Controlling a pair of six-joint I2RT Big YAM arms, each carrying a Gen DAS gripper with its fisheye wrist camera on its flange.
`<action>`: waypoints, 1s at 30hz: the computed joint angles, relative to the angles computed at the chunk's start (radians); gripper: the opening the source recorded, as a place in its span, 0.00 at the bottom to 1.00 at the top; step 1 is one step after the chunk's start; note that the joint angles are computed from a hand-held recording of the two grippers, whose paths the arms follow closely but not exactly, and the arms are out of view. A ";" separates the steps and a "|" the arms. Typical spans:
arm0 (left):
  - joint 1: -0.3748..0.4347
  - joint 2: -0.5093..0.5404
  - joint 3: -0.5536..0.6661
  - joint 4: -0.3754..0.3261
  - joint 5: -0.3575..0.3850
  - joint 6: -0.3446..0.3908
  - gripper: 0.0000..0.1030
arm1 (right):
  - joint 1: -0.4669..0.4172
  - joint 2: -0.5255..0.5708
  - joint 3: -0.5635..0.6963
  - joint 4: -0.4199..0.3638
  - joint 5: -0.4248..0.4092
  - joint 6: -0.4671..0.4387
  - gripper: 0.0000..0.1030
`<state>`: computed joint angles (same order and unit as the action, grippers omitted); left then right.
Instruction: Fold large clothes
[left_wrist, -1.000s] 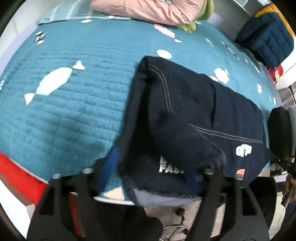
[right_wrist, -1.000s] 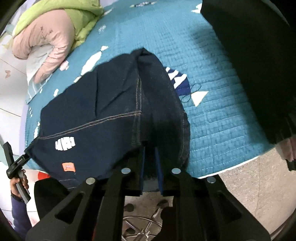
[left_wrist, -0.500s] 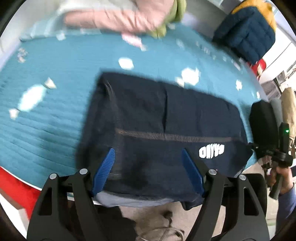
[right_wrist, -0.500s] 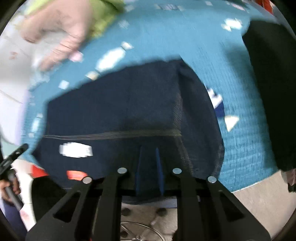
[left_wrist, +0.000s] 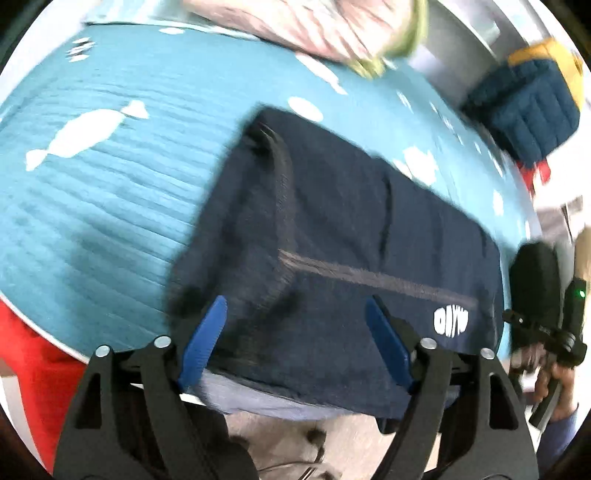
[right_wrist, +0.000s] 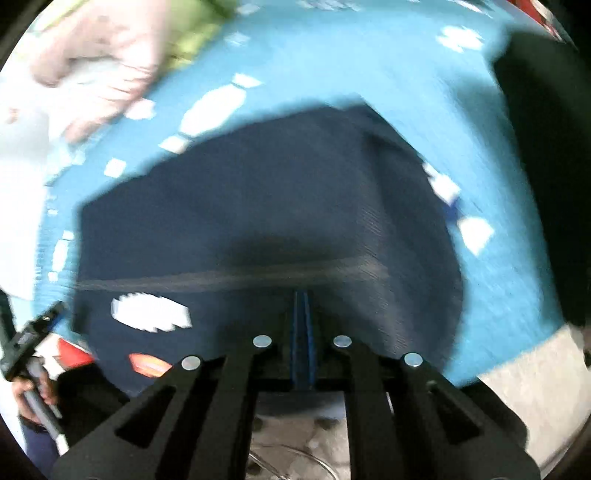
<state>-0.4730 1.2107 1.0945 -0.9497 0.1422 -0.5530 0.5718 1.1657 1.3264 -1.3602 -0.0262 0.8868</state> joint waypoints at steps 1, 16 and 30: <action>0.022 -0.010 -0.004 0.000 -0.007 -0.017 0.78 | 0.002 0.025 0.028 0.029 -0.013 -0.011 0.05; 0.121 -0.034 -0.123 0.073 0.067 -0.103 0.78 | -0.010 0.478 0.310 0.107 -0.145 -0.038 0.00; 0.111 -0.056 -0.158 0.074 0.082 -0.088 0.80 | 0.127 0.166 0.006 0.187 -0.147 0.106 0.00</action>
<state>-0.3621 1.1548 0.9365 -0.8753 0.2239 -0.6411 0.6985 1.3316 1.3322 -1.1735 -0.1728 0.9925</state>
